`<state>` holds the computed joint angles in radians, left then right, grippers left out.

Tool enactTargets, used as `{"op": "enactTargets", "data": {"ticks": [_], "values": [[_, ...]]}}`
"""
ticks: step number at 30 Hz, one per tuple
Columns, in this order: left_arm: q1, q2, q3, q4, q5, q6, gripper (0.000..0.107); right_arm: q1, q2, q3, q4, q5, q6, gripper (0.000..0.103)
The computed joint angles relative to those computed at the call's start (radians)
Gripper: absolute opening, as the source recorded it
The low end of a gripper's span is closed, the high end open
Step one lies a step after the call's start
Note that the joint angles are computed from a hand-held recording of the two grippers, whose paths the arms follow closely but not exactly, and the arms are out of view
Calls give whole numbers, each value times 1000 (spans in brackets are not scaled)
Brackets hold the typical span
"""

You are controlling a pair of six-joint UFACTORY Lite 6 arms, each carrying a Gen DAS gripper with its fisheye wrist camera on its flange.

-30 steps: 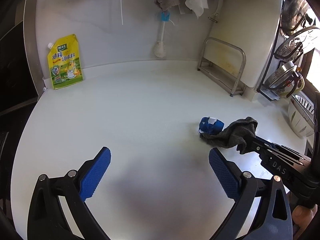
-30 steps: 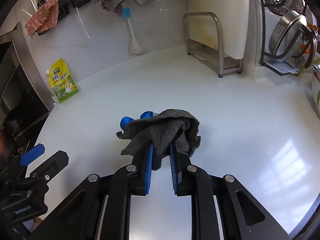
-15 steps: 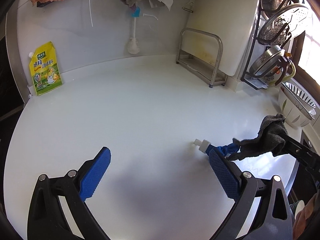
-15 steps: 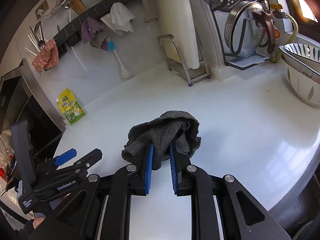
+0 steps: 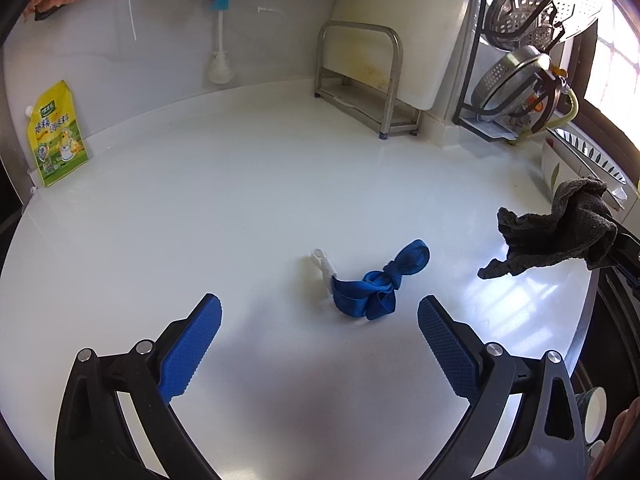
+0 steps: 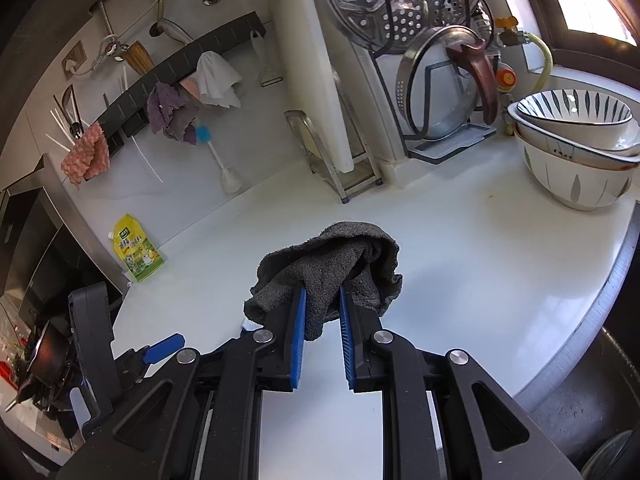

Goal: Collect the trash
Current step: 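Grasp the blue strap with the left tool while the right tool holds the cloth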

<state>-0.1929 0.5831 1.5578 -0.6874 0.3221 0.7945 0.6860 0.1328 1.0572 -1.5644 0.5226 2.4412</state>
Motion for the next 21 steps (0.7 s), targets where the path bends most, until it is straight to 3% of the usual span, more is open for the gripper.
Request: {"op": "enactTargets", "data": {"ticks": [6, 15, 18, 21], "values": [[-55, 119, 154, 184, 61, -231, 97, -26, -86, -113, -81, -4, 136, 16], [-110, 312, 425, 463, 171, -531, 95, -26, -142, -159, -122, -2, 187, 16], [-108, 372, 525, 454, 230, -530, 86, -25, -144, -159, -126, -6, 188, 16], [-119, 395, 556, 520, 227, -580, 76, -25, -148, -166, -139, -7, 198, 16]]}}
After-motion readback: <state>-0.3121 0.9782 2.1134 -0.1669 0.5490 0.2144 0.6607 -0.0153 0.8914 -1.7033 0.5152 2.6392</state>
